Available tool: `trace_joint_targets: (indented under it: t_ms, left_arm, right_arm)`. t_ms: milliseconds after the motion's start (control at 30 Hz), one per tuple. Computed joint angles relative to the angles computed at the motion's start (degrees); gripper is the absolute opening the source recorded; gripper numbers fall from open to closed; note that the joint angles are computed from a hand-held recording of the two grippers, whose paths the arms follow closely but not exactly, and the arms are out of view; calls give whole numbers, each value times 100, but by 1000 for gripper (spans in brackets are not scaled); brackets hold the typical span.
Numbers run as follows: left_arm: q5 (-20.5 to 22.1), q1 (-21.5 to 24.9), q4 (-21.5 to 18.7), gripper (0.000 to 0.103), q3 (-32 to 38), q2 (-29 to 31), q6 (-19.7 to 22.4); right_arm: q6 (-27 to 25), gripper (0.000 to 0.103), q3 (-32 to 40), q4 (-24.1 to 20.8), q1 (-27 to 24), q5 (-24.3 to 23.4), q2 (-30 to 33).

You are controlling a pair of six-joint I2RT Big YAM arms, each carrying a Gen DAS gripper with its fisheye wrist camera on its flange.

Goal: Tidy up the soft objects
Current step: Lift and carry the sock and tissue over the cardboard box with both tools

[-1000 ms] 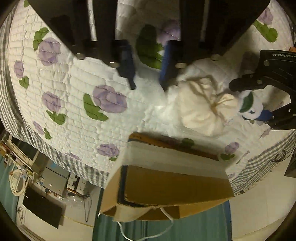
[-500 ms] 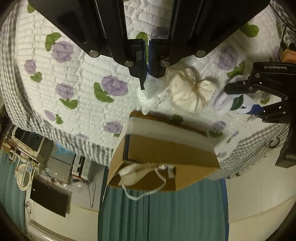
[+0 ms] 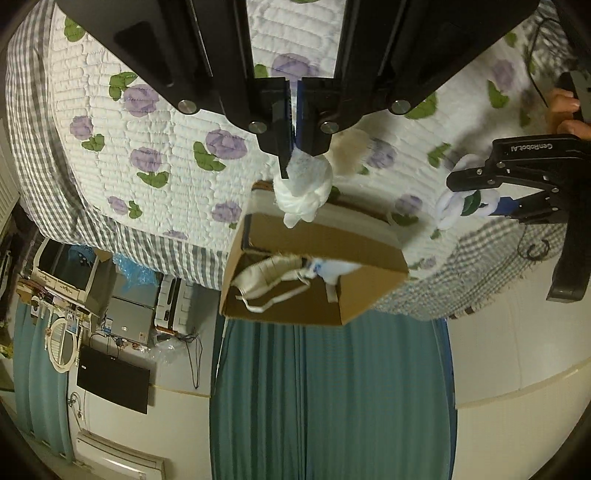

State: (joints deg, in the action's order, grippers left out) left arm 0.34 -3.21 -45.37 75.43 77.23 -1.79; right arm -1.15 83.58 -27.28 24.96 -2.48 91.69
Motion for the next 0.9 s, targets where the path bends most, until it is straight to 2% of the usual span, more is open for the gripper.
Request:
trace_joint_targets:
  t_ms: [467, 700, 900]
  left_arm:
    - [-79, 374, 431, 56, 208, -577, 94]
    - [2, 518, 525, 56, 576, -585, -35]
    - [71, 575, 595, 56, 1103, -337, -89]
  right_arm:
    - [110, 1, 166, 147, 418, 263, -538]
    - [95, 1, 498, 162, 498, 218, -550]
    - [-32, 1, 821, 285, 431, 179, -460]
